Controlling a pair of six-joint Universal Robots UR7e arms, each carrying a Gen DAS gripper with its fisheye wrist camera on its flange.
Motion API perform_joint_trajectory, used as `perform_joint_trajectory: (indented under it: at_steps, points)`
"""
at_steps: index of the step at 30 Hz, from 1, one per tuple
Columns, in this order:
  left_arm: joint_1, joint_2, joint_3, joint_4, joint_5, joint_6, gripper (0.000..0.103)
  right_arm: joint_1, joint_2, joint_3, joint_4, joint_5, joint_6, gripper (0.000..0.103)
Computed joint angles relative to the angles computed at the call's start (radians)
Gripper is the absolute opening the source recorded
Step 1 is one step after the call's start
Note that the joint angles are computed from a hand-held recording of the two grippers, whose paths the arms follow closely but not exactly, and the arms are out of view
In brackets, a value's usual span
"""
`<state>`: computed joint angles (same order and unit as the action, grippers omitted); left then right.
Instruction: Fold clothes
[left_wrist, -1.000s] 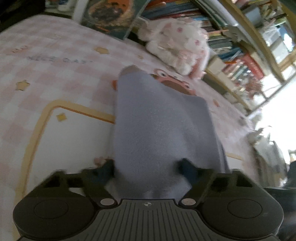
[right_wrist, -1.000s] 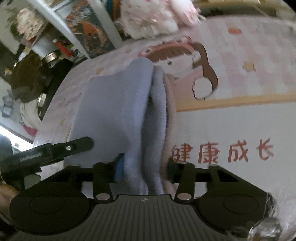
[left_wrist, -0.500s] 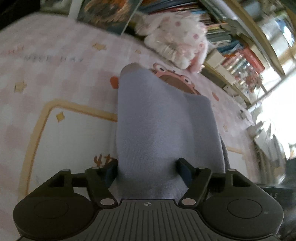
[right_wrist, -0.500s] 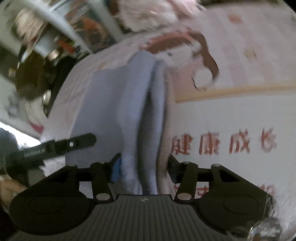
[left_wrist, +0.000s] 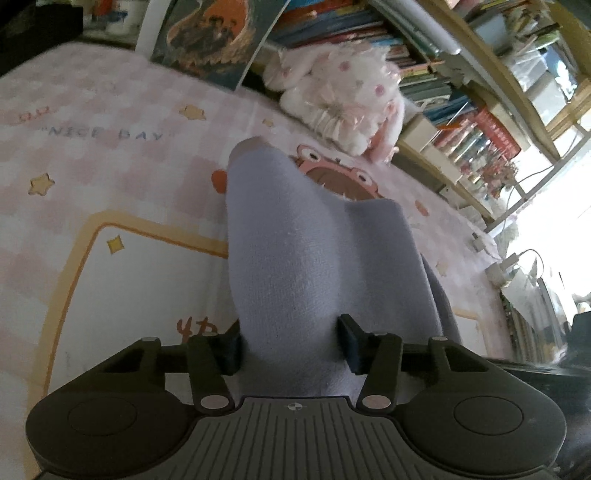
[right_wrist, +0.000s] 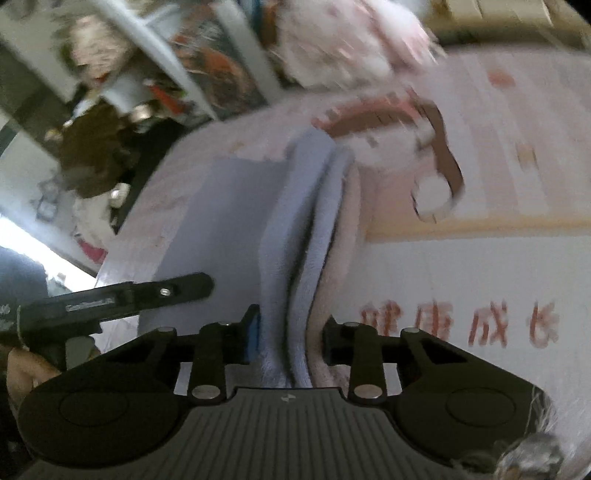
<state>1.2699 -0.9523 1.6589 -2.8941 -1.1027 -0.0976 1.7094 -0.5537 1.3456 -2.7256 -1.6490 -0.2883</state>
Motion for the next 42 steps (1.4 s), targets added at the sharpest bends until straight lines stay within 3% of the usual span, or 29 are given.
perform_joint_trajectory:
  at_steps: [12,16,20,24,28,33,36,42]
  points:
    - [-0.037,-0.005,0.04,-0.115,0.017,0.083,0.048,0.017,-0.027,0.062,-0.13,0.018,-0.21,0.028]
    - [-0.044,0.003,0.033,-0.07,0.035,0.058,0.048,0.004,-0.035,0.049,-0.072,0.017,-0.195,0.028]
    - [-0.042,0.01,0.028,-0.015,0.053,0.0,0.048,-0.003,-0.024,-0.004,0.06,-0.03,-0.147,0.029]
    - [-0.043,0.008,0.04,-0.011,0.064,-0.041,0.05,-0.012,-0.01,-0.053,0.156,-0.056,-0.092,0.034]
    - [-0.037,0.012,0.034,0.003,0.069,-0.104,0.057,-0.037,0.001,-0.1,0.255,-0.02,-0.006,0.044]
    - [-0.033,0.026,0.034,-0.018,0.077,-0.176,0.063,-0.07,0.012,-0.147,0.344,0.069,0.028,0.047]
    - [-0.042,0.031,0.037,-0.032,0.092,-0.169,0.058,-0.076,0.023,-0.169,0.368,0.091,-0.006,0.038]
    - [-0.071,0.029,0.062,-0.102,0.117,-0.105,0.048,-0.062,-0.012,-0.097,0.252,0.1,-0.217,0.03]
